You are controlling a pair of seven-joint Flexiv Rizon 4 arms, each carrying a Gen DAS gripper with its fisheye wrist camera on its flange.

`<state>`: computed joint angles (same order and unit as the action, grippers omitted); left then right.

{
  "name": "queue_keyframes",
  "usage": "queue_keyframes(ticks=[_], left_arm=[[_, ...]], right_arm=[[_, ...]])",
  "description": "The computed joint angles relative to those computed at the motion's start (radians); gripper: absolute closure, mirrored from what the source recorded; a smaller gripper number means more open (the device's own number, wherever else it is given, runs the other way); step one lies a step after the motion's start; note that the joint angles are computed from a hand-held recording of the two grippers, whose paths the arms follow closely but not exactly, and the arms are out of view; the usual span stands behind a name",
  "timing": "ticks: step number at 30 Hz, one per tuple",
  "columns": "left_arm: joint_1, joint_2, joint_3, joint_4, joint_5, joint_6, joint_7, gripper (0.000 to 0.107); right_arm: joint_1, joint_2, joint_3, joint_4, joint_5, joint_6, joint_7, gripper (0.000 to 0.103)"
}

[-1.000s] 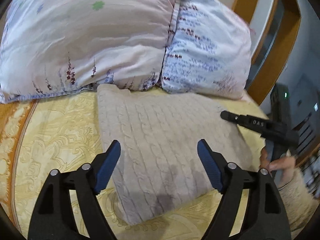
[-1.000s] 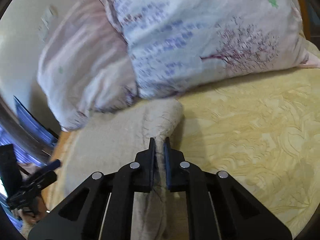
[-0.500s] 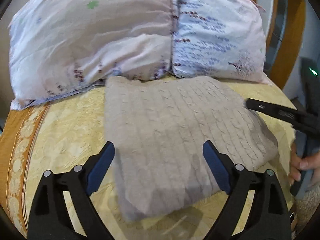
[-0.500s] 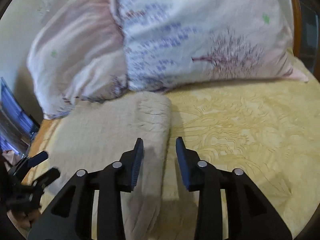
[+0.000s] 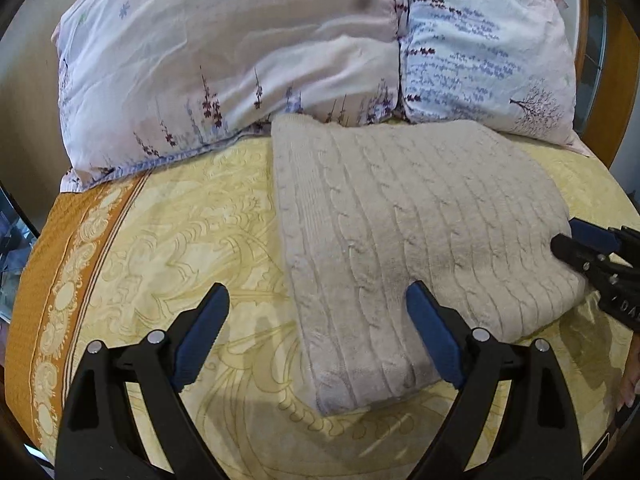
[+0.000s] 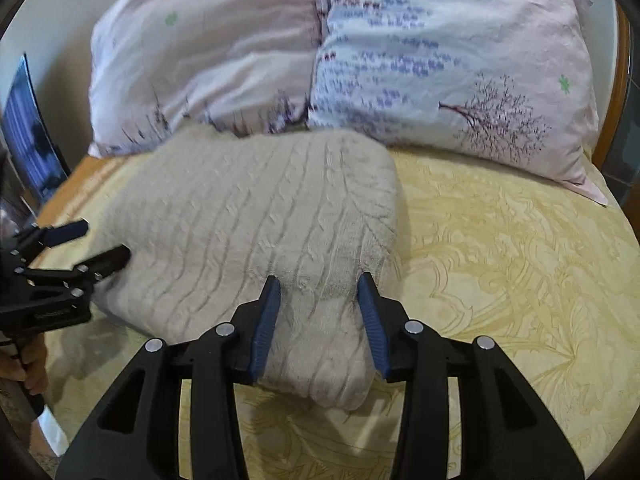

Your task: Fold small clothes

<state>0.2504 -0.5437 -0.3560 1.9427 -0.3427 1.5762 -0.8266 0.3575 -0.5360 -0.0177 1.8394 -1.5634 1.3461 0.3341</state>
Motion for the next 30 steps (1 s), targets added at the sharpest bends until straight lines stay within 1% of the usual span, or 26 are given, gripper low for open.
queue_keyframes(ticks=[5,11,14,15,17,18,19,20,23,25,27,28,30], left_arm=[[-0.033,-0.014,0.039,-0.024,-0.009,-0.035,-0.023,0.013],[-0.055,-0.027,0.063,-0.052,-0.034,-0.074,-0.033,0.009],[-0.041,-0.027,0.044,-0.046,-0.051,-0.069,-0.021,0.008],[-0.028,-0.023,0.029,-0.036,-0.057,-0.061,-0.013,0.008],[0.019,-0.010,-0.026,-0.004,-0.072,-0.038,0.017,0.008],[0.047,-0.004,-0.059,0.014,-0.079,-0.026,0.032,0.008],[0.075,0.003,-0.091,0.032,-0.084,-0.015,0.045,0.008],[0.107,0.010,-0.125,0.052,-0.088,-0.003,0.057,0.008],[0.213,0.023,-0.235,0.114,-0.080,0.051,0.073,0.006],[0.270,0.028,-0.286,0.146,-0.056,0.081,0.061,0.006],[0.298,0.033,-0.304,0.165,-0.029,0.102,0.042,0.006],[0.300,0.037,-0.298,0.170,-0.016,0.110,0.031,0.006],[0.307,0.048,-0.292,0.191,0.012,0.138,0.006,0.006]], right_arm=[[0.026,-0.006,-0.001,0.003,0.057,-0.051,-0.063,0.060],[0.026,-0.013,-0.016,-0.002,0.049,-0.028,-0.055,0.059],[0.022,-0.012,-0.019,-0.002,0.049,-0.014,-0.048,0.058],[0.021,-0.009,-0.021,0.000,0.036,-0.008,-0.030,0.058],[0.013,0.004,-0.022,0.008,-0.016,0.000,0.035,0.054],[0.011,0.012,-0.014,0.016,-0.020,-0.013,0.050,0.045],[0.010,0.018,-0.005,0.024,-0.004,-0.032,0.044,0.031],[0.011,0.027,0.001,0.036,0.006,-0.050,0.050,0.027],[-0.005,0.048,0.009,0.056,-0.053,-0.051,0.130,0.023],[-0.013,0.068,0.022,0.075,-0.068,-0.078,0.167,0.010],[-0.012,0.091,0.034,0.093,-0.081,-0.126,0.200,0.005],[0.001,0.110,0.041,0.110,-0.067,-0.186,0.203,0.001],[0.022,0.134,0.052,0.128,-0.058,-0.272,0.207,0.001]])
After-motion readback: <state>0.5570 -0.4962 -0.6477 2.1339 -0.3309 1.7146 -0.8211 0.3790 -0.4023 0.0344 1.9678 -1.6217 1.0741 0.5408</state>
